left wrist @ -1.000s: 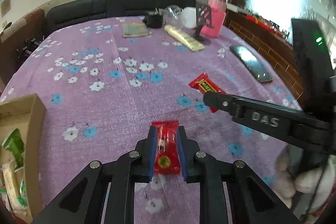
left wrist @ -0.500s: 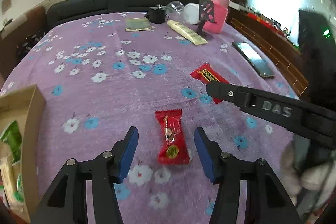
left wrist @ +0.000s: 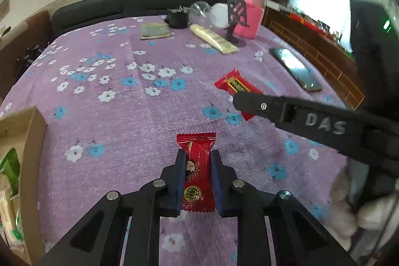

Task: Organize snacks
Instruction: 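Carry both red packets over the cardboard tray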

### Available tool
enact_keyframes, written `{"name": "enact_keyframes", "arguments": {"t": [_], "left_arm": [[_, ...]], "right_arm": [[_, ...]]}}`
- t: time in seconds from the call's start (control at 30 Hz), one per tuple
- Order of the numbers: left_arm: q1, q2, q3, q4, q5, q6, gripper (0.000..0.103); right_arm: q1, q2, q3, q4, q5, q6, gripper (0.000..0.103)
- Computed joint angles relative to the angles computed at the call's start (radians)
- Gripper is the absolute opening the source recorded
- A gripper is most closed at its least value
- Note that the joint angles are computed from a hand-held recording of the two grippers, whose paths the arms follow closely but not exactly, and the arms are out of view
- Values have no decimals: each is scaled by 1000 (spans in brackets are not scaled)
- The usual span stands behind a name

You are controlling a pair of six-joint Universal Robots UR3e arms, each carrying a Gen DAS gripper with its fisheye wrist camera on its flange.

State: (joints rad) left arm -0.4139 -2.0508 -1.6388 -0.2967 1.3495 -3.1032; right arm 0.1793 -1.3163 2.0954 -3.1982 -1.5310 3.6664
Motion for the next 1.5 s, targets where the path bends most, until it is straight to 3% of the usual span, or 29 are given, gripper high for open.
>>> {"name": "enact_keyframes", "arguments": {"t": [0.2,0.4,0.93,1.27,1.5], "left_arm": [[77,170,-182,53,-73,-32,19],[170,339,-343,82,-131,-38,19],[499,761,-701,11,-364,61,19],[774,1000,-822,-208,-526,194,19],[991,1168,-859,-459,-621,343,19]], "right_arm": [[1,-2,24,-67,9,-1,22],[73,-2,8,-112,-65,-18,22],[364,-44,-5,-1,-246,80,22],[559,68,-234,150,-342,82,22],[630,181,-461,288,-351,39,22]]}}
